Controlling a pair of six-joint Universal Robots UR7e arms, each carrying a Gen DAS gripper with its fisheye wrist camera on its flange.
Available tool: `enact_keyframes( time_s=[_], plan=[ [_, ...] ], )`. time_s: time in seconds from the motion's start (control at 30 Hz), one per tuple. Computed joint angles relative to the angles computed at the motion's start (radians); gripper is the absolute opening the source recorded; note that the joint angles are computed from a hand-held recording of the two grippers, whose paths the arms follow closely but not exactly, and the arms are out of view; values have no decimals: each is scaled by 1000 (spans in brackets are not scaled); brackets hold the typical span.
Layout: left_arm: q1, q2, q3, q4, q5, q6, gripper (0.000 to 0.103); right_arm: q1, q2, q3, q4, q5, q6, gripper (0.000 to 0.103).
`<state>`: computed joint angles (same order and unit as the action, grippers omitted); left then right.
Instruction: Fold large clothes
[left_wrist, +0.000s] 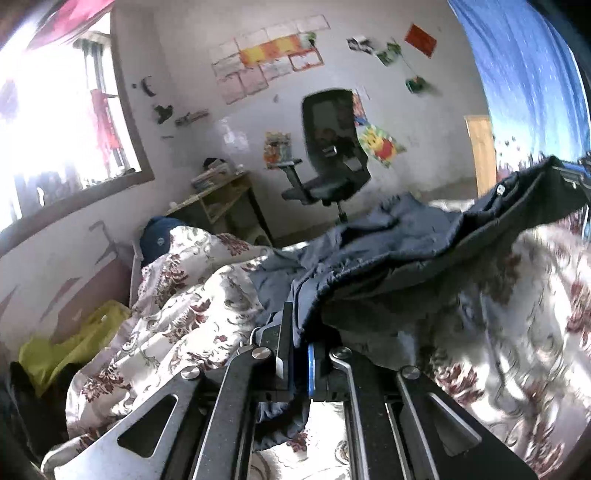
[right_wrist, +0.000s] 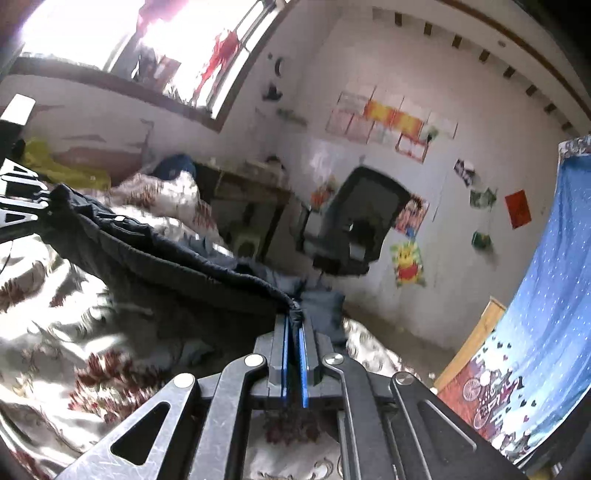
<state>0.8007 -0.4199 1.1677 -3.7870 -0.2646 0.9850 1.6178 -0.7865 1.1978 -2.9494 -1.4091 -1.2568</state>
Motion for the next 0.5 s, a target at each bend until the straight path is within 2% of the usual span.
enact_keyframes(
  time_s=[0.17, 0.3, 0.4, 0.5],
  plan=[
    [-49, -24, -7, -46, 4, 80, 3, 13, -42, 27, -28, 60, 19, 5],
    [-62, -46, -31, 47, 14, 28, 3, 34, -26, -55, 61, 69, 70, 5],
    [-48, -74, -34, 197, 28, -121, 3, 61, 41, -197, 186, 49, 48, 5],
    [-22, -102, -39, 416, 40, -331, 3, 89, 147, -385, 308, 6, 0, 5]
  ],
)
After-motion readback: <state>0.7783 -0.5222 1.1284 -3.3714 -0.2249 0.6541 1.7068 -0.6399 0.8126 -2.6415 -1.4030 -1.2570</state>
